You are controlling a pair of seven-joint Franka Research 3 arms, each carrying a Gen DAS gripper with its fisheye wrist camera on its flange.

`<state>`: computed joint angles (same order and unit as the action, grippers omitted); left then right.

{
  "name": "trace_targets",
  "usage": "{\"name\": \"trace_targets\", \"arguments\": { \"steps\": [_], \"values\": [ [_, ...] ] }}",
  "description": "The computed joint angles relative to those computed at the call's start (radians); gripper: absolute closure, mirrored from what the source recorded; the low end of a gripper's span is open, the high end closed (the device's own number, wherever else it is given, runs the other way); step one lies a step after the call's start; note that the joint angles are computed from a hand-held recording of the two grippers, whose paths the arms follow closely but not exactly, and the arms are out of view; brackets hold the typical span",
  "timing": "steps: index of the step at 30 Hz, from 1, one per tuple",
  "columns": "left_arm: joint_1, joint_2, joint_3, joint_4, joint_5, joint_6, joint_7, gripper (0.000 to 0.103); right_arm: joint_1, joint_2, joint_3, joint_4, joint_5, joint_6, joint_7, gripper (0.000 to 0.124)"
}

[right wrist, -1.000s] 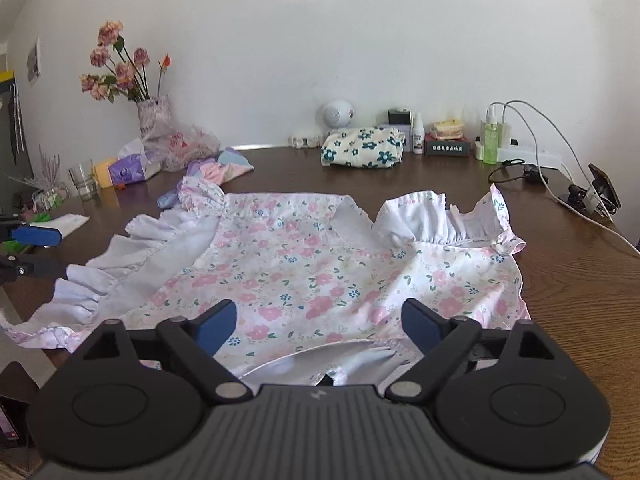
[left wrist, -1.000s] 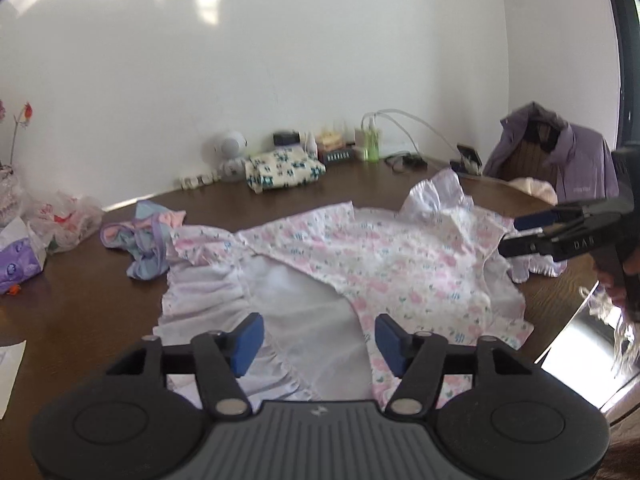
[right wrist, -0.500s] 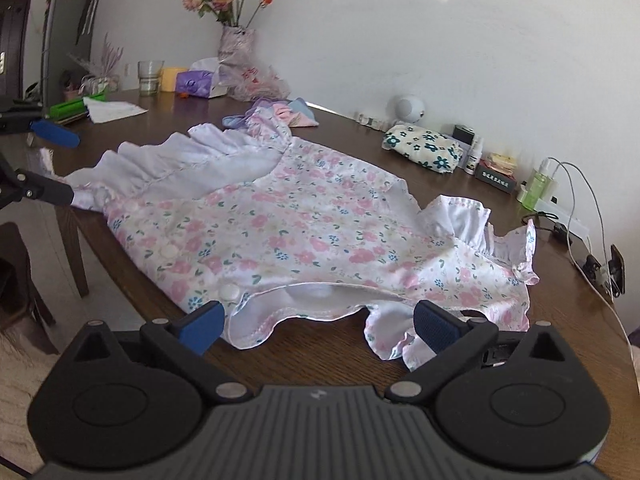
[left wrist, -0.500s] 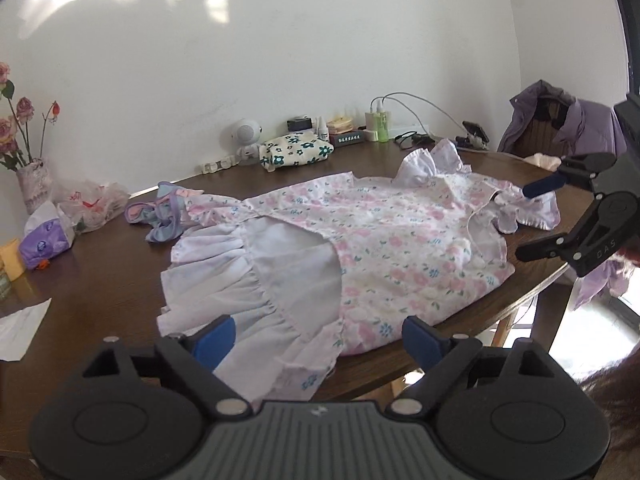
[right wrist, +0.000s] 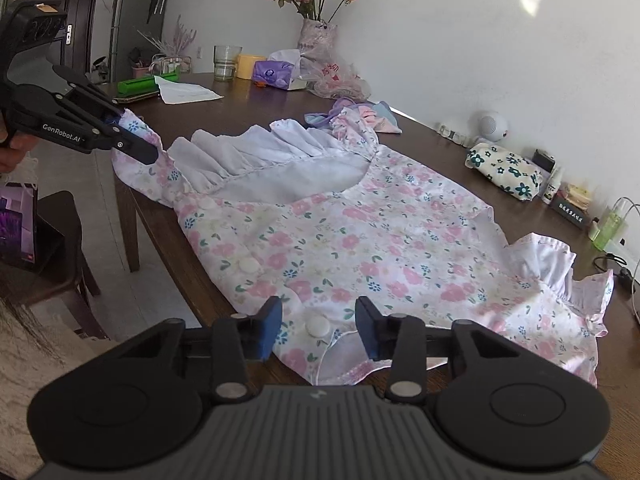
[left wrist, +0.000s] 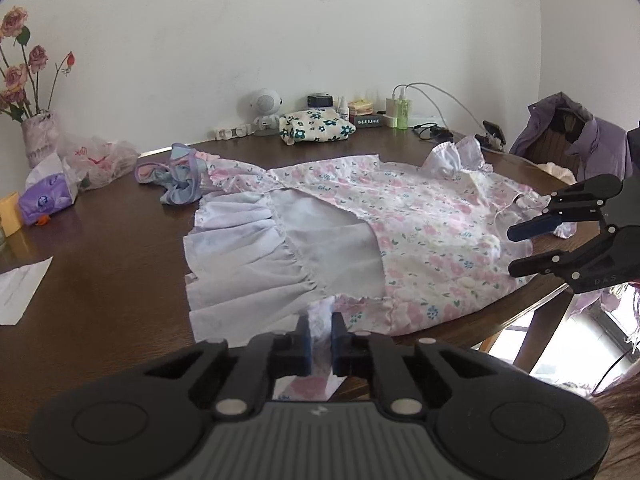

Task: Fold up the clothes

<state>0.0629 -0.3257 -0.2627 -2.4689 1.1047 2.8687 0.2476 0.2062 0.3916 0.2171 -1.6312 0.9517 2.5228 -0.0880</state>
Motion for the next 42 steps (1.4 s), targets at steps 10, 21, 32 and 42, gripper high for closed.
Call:
{"name": "trace_targets", "arguments": {
  "steps": [10,21,32,42],
  "values": [
    [0.036,0.017,0.028,-0.027,-0.091,-0.024,0.039,0.095,0.010,0.032,-0.004,0.026,-0.073,0.010,0.099,0.091],
    [0.026,-0.091,-0.023,-0.043,0.097,-0.143,-0.136,0.079,-0.030,0.019,0.024,0.017,0.031,0.016,0.093,0.080],
    [-0.087,-0.034,0.020,-0.021,-0.031,-0.089,0.344,0.076,0.012,-0.035,-0.028,-0.022,-0.130,-0.050,-0.056,0.080],
    [-0.126,0.014,0.042,0.000,-0.211,-0.161,0.744,0.075,0.046,-0.047,-0.039,-0.028,-0.301,-0.021,-0.174,0.085]
  ]
}}
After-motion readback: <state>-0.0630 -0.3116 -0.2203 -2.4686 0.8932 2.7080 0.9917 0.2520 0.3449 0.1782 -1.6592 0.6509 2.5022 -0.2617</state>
